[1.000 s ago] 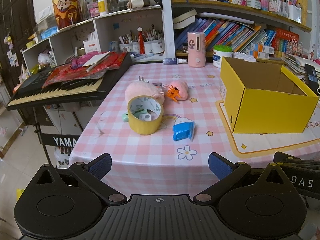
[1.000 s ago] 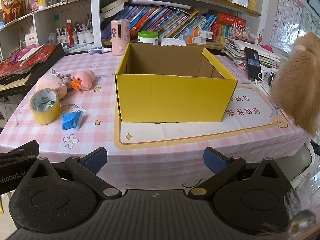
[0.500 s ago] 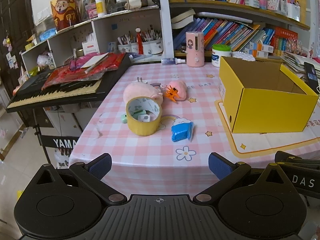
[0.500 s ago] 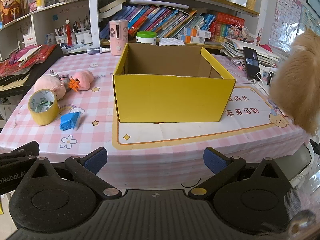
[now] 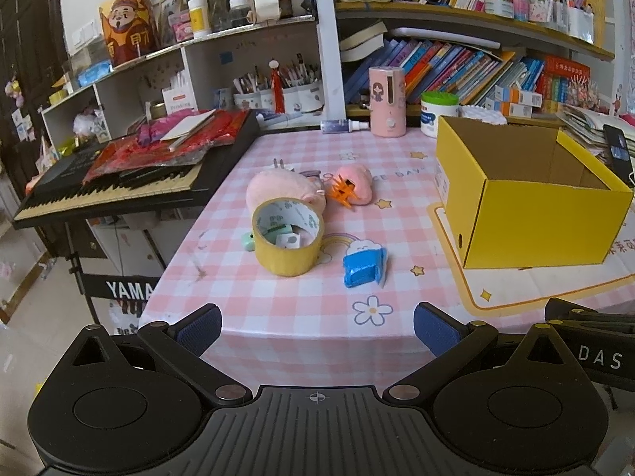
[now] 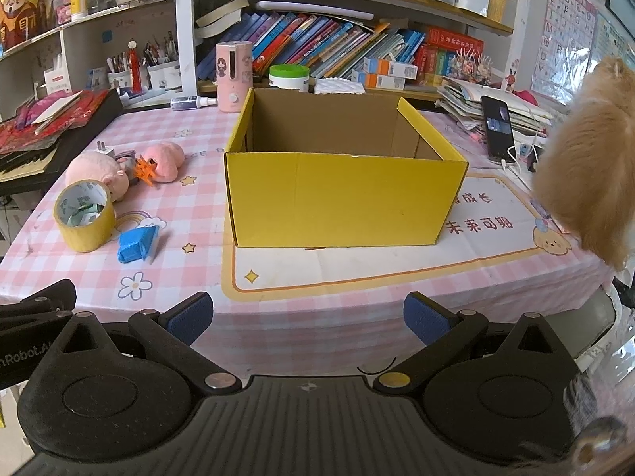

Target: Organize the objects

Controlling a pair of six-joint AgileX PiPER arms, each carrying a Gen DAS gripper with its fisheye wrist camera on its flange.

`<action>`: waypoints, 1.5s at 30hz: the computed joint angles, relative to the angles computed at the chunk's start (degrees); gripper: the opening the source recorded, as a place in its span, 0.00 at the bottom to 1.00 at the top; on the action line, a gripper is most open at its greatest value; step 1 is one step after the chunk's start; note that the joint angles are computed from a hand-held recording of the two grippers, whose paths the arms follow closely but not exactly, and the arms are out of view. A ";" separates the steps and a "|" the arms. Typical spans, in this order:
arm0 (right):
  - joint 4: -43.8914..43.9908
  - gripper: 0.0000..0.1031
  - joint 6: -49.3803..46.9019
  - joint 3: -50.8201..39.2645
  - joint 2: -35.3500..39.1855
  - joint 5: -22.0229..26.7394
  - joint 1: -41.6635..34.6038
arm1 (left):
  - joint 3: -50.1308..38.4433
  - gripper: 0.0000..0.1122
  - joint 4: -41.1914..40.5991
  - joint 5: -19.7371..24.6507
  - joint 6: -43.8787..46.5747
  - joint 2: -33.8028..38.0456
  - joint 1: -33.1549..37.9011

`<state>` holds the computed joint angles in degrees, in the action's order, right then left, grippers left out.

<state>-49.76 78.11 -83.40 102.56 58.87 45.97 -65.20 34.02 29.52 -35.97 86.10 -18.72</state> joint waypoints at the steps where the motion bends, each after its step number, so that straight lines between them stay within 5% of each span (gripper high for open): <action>1: -0.09 1.00 -0.03 -0.06 0.02 -0.02 0.04 | 0.01 0.92 -0.09 -0.09 0.02 0.00 0.14; 17: -0.67 1.00 -2.94 -6.10 3.41 4.33 1.69 | 0.12 0.92 -5.94 -2.25 5.43 -0.13 3.83; 45: 1.00 1.00 -6.76 -8.70 5.39 2.67 -0.09 | -2.07 0.92 -5.91 -1.13 4.09 2.22 3.65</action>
